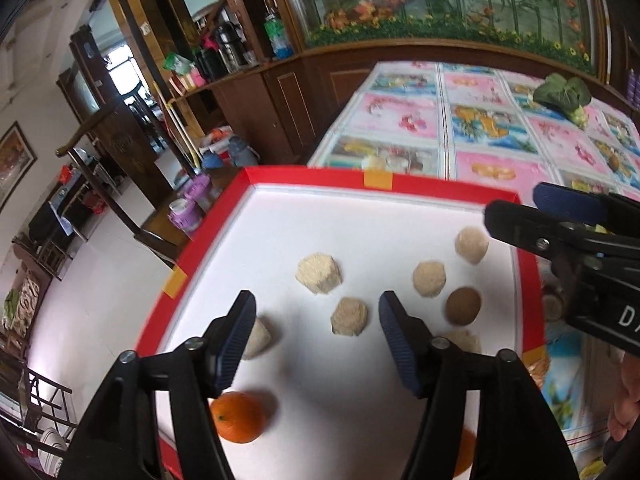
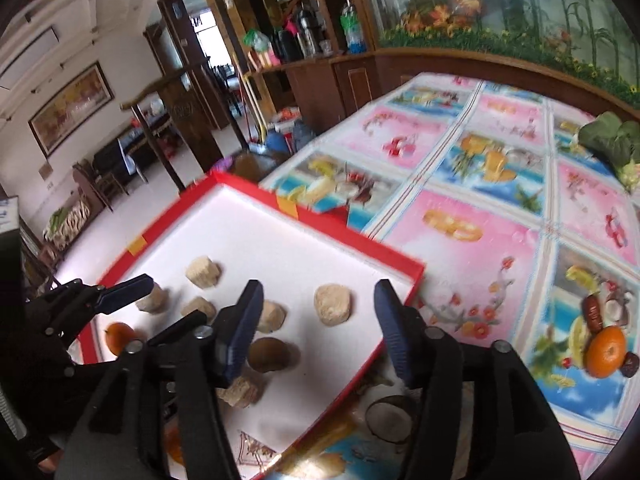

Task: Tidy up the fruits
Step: 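Move both open tools back toward the orange and dates on the tablecloth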

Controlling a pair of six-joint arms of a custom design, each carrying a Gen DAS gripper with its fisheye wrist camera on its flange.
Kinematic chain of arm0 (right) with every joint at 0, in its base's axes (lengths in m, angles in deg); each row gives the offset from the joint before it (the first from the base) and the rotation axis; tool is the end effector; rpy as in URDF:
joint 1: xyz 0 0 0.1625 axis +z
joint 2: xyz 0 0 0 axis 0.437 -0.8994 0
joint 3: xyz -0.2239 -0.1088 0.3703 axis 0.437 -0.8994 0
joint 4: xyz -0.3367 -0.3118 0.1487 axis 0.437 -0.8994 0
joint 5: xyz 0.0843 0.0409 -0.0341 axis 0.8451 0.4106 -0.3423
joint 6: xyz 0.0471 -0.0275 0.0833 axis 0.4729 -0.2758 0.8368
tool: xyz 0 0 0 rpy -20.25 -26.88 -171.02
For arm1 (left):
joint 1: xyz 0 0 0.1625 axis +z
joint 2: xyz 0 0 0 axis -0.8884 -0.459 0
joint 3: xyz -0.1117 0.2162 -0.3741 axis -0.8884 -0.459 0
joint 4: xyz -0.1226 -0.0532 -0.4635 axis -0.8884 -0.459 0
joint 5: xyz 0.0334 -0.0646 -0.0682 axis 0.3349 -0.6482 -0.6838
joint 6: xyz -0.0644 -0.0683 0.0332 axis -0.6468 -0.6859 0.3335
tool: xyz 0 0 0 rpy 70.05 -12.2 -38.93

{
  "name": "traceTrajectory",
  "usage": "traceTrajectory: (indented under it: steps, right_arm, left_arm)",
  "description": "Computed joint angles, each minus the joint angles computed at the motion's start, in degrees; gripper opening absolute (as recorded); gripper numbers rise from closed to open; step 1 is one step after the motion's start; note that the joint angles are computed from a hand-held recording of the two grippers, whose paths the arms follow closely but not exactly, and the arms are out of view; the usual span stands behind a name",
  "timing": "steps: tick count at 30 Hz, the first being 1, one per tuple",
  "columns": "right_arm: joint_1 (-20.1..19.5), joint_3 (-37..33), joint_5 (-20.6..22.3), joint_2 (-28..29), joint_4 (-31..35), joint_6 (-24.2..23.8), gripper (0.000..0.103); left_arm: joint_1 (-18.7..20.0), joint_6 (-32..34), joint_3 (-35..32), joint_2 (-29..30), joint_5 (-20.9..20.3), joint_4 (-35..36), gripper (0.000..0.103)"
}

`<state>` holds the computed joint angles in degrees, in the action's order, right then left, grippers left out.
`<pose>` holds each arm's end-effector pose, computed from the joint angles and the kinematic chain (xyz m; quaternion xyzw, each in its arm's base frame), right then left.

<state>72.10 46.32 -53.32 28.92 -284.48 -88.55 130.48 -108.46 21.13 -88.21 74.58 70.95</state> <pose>0.1980 -0.7653 -0.0033 0.0878 -0.8859 0.3915 0.2326 -0.1093 -0.7991 0.1020 0.3557 0.8114 -0.2530 0.3888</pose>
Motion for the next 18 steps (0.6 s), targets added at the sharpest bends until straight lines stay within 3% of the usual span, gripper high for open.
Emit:
traceTrajectory:
  steps: [5, 12, 18]
  right_arm:
    - [0.0, 3.3, 0.96, -2.37, -4.05, -0.18, 0.066]
    - [-1.26, 10.58, 1.51, -7.41, -9.87, 1.76, 0.071]
    - [-2.72, 17.16, -0.57, -11.73, -16.73, 1.56, 0.073]
  left_arm:
    - [-1.25, 1.09, 4.22, -3.08, 0.51, -5.01, 0.08]
    - [-2.8, 1.59, 8.99, -6.32, 1.31, -9.52, 0.081]
    - [-4.06, 2.66, 10.07, -6.12, 1.35, -9.34, 0.081]
